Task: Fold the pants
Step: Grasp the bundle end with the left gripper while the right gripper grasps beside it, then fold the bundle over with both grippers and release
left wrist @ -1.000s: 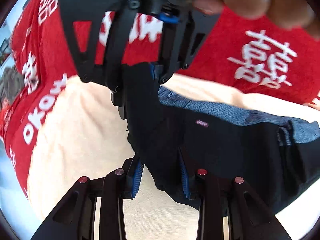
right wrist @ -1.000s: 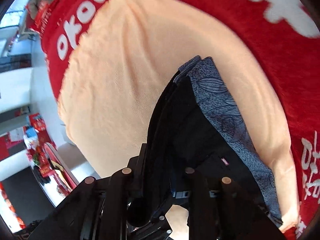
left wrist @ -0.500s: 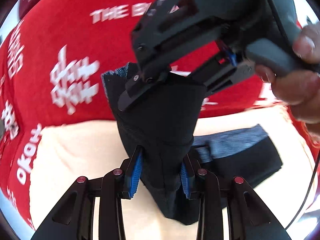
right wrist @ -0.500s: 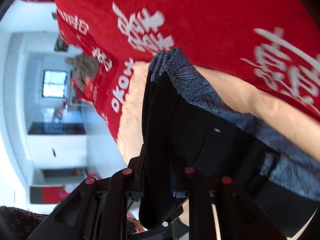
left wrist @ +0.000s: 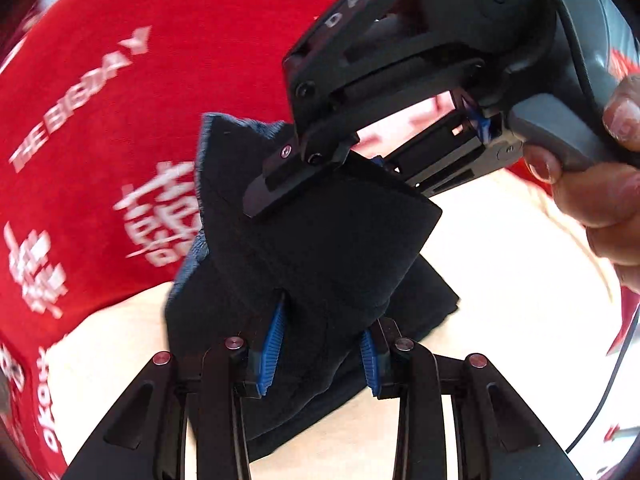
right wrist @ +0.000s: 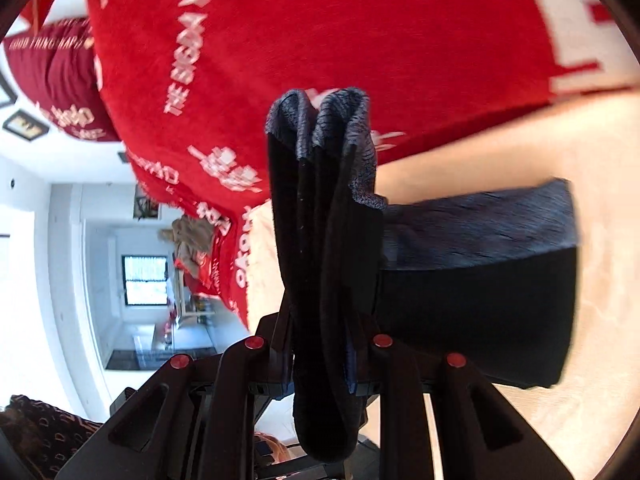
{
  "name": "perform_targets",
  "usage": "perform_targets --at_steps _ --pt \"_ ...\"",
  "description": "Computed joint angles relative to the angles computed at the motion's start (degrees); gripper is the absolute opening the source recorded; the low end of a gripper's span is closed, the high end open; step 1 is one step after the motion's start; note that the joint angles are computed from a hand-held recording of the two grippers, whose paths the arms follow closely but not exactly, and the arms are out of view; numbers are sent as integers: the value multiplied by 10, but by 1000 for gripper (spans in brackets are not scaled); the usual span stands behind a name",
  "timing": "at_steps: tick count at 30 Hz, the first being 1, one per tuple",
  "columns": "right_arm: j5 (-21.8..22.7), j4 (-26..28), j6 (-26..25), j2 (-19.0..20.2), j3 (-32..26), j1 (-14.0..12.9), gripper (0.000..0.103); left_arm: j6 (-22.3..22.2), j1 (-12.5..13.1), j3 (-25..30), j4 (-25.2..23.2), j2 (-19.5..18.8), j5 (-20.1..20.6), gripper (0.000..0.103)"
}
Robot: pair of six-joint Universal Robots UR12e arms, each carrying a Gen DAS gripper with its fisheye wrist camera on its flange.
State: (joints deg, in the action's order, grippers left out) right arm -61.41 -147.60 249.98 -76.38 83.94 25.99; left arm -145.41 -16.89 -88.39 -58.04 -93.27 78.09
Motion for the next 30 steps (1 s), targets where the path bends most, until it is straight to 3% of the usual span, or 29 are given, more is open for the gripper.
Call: perform_targets --at_steps 6,8,13,15,17,22,25,30 --pt "-1 12 3 -19 77 -5 23 20 -40 -22 -13 -17 57 35" --pt "2 -14 23 -20 95 -5 23 22 -47 -26 -20 -20 79 49" --pt "-17 -32 42 -26 112 1 26 26 -35 -23 -58 -13 53 54" --pt "-31 3 23 -30 102 5 26 22 -29 -16 -82 -8 38 55" --pt "-51 56 -7 -30 80 11 26 6 -17 -4 -112 -6 23 68" --pt "-138 221 -92 -24 13 35 33 -37 17 11 -114 -1 21 70" --pt "-180 290 -96 -23 -11 44 33 -72 32 24 -121 -15 46 70" --pt "-240 328 -80 -24 -36 62 33 -151 56 46 -148 -43 73 70"
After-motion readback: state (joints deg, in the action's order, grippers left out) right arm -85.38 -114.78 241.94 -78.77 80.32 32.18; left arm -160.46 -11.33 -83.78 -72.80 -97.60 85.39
